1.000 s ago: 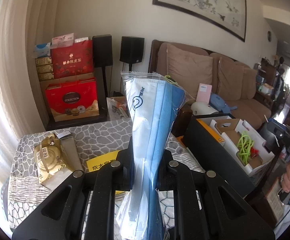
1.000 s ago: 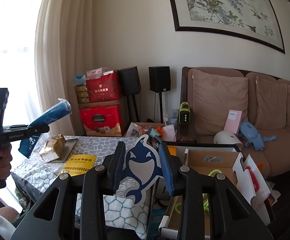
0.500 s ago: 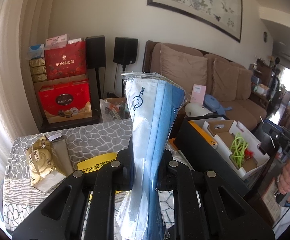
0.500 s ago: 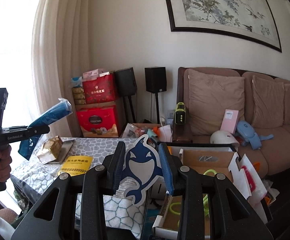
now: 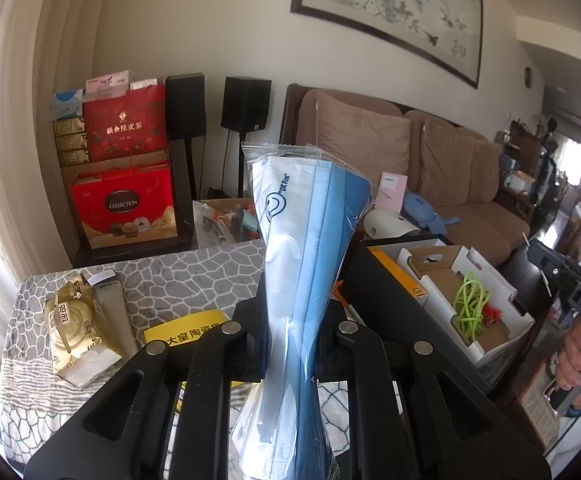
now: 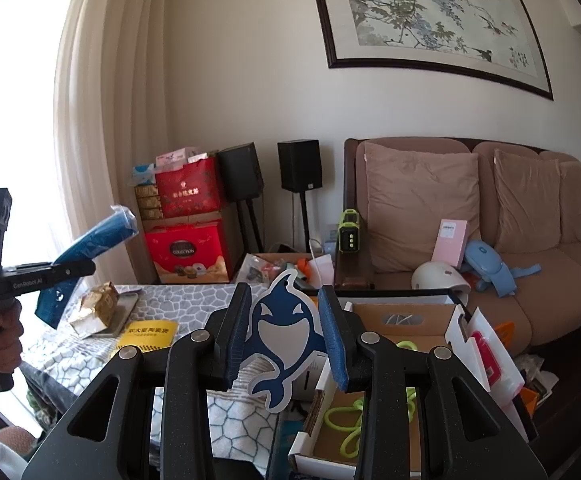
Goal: Organize objects
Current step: 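Turn both grippers toward the cardboard box while holding the mask package and shark card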
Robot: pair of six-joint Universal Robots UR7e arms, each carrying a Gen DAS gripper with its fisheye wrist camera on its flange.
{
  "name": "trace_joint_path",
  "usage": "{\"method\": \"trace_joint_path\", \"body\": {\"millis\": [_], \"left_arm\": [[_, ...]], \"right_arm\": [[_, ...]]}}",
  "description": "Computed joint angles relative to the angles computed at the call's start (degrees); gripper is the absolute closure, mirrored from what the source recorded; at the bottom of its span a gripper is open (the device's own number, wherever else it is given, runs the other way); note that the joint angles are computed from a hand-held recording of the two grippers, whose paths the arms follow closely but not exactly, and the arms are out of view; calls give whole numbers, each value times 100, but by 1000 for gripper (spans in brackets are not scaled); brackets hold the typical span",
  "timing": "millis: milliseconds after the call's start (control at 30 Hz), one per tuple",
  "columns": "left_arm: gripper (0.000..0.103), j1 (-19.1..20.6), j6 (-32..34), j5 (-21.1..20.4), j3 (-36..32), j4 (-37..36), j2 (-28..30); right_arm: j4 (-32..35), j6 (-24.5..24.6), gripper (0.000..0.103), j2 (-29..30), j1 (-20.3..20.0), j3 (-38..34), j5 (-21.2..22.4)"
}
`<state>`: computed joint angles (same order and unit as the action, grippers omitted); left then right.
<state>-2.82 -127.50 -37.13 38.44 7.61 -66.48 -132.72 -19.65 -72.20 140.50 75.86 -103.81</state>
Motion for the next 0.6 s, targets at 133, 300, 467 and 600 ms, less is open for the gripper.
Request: {"method": "trace_joint_path", "body": {"millis": [133,300,467,600], "left_arm": [[89,27,90,33,17,-83,7],[89,40,140,66,30,-154,17],[89,42,142,79,-19,-130,54],[89,69,152,89,-63,-146,88]], "right_arm": [[26,3,68,-11,-1,-20,-35],[-21,25,68,-24,3,-21,-68],[-33,37,68,-25,-18,-41,-124],[-73,74,68,-51,-43,-38,-128]]}}
